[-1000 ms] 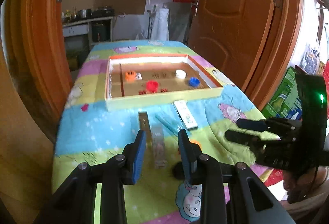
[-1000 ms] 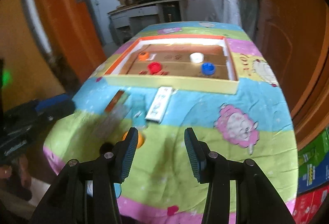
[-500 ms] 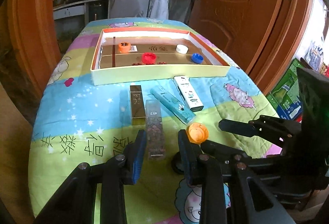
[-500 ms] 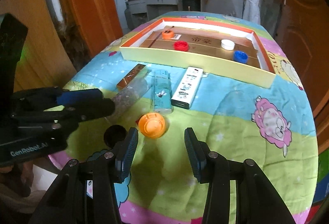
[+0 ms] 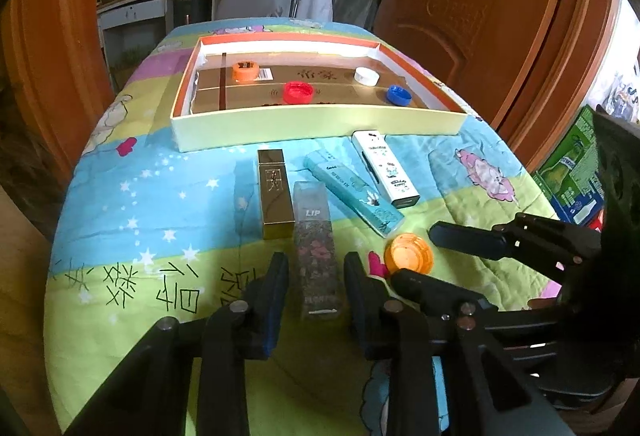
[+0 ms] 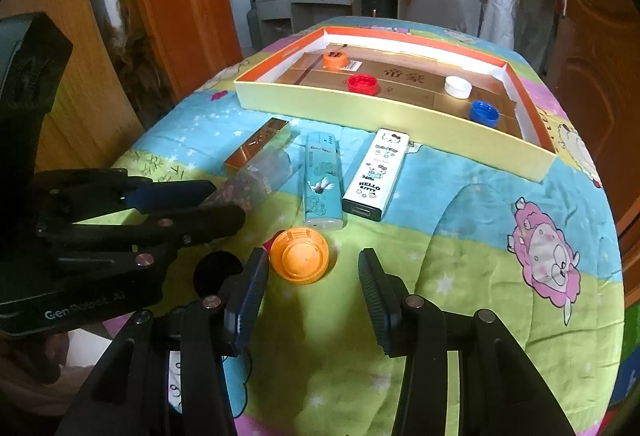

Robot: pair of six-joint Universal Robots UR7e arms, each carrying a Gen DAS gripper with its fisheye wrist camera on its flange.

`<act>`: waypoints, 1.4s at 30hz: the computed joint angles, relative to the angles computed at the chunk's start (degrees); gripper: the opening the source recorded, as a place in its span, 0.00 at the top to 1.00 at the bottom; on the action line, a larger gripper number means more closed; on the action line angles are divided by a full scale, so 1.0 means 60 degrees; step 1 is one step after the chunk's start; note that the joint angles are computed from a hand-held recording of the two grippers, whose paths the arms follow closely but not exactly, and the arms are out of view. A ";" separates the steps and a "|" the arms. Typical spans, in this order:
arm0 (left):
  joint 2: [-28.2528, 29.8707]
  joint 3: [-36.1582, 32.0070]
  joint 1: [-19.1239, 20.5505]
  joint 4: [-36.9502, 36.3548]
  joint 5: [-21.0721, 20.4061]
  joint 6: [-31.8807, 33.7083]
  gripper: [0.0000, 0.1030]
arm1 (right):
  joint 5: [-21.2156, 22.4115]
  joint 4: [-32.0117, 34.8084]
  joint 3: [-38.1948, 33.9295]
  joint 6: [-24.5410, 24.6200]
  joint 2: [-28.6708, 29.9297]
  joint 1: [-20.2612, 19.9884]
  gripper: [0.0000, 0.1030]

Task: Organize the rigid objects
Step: 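Move the right gripper to the light-orange cap and close on it, then grasp the clear LIP tube with the left gripper while the right gripper lifts the orange cap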

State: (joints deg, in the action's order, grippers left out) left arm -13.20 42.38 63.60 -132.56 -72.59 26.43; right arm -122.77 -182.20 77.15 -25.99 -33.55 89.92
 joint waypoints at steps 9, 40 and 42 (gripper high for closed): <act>0.0000 0.0192 -0.0028 -0.0333 0.0104 0.0310 0.80 | -0.0093 -0.0109 -0.0187 -0.0222 0.0140 0.0007 0.70; 0.0325 -0.0313 -0.0193 0.0122 0.0698 0.0207 0.80 | 0.0060 -0.0174 0.0205 -0.0017 -0.0111 -0.0008 0.70; 0.0370 -0.0397 -0.0192 0.0143 0.0674 0.0204 0.80 | 0.0048 -0.0182 0.0201 -0.0008 -0.0103 -0.0007 0.70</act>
